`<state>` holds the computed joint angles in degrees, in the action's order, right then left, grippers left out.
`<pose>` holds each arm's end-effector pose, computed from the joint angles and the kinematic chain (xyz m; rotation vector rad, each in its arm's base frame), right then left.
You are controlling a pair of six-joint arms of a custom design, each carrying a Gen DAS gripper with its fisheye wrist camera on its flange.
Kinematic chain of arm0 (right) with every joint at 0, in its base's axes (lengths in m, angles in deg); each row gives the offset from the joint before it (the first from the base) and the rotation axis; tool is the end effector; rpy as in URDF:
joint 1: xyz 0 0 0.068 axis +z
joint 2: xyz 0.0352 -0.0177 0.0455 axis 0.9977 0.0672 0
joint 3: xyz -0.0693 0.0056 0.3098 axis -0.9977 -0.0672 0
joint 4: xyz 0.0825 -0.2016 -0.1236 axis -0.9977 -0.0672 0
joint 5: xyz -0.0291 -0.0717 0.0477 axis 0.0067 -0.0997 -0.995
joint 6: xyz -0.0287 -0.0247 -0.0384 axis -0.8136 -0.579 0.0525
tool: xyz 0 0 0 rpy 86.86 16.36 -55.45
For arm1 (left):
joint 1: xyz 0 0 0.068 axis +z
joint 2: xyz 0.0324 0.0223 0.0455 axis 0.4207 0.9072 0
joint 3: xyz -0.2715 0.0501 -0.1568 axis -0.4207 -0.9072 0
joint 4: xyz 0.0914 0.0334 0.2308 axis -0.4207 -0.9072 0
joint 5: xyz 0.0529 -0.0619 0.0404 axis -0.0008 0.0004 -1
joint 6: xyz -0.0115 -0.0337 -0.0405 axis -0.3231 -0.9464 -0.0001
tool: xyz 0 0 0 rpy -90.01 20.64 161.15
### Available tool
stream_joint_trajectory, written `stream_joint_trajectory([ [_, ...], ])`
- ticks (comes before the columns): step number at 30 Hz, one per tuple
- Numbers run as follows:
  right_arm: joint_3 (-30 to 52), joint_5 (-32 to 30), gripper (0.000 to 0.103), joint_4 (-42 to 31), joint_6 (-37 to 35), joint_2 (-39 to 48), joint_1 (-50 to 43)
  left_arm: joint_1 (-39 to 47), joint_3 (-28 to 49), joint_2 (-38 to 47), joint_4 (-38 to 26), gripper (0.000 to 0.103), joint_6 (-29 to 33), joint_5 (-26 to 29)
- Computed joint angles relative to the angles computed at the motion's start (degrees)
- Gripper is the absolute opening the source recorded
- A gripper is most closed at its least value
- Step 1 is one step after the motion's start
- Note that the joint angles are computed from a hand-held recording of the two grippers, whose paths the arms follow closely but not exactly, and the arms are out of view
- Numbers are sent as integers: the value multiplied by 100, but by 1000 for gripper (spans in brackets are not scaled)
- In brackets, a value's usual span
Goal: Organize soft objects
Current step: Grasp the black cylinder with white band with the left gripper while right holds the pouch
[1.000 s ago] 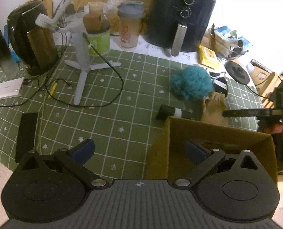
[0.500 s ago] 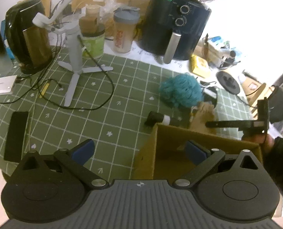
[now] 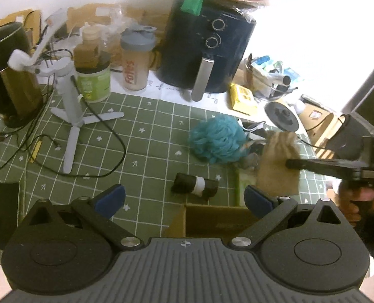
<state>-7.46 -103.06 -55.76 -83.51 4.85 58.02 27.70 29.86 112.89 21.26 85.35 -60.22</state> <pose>0.2392 -0.0993 0.1703 0.0362 2.3474 0.6852 0.2677 -0.0012 0.2865 0.4290 2.5282 -0.4258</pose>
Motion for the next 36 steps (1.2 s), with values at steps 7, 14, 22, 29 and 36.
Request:
stream_joint_trajectory([
  [7,-74,223,3,-616,-221,-770,-359,-373,491,695,-145,103,128,-250],
  [14,-119,335,3,-1361,-523,-1471,-655,-764,1299,1444,-463,103,237,-517],
  [22,-145,366,3,-1894,-521,-2082,-882,-1210,2349,2375,-1088,103,200,-907],
  [29,-237,383,3,-2098,-564,-2462,-1111,-1540,3377,3369,-1984,103,312,-1452],
  [36,-309,266,3,-2437,-665,-2845,-1416,-1759,4657,4545,-3163,103,221,-1726],
])
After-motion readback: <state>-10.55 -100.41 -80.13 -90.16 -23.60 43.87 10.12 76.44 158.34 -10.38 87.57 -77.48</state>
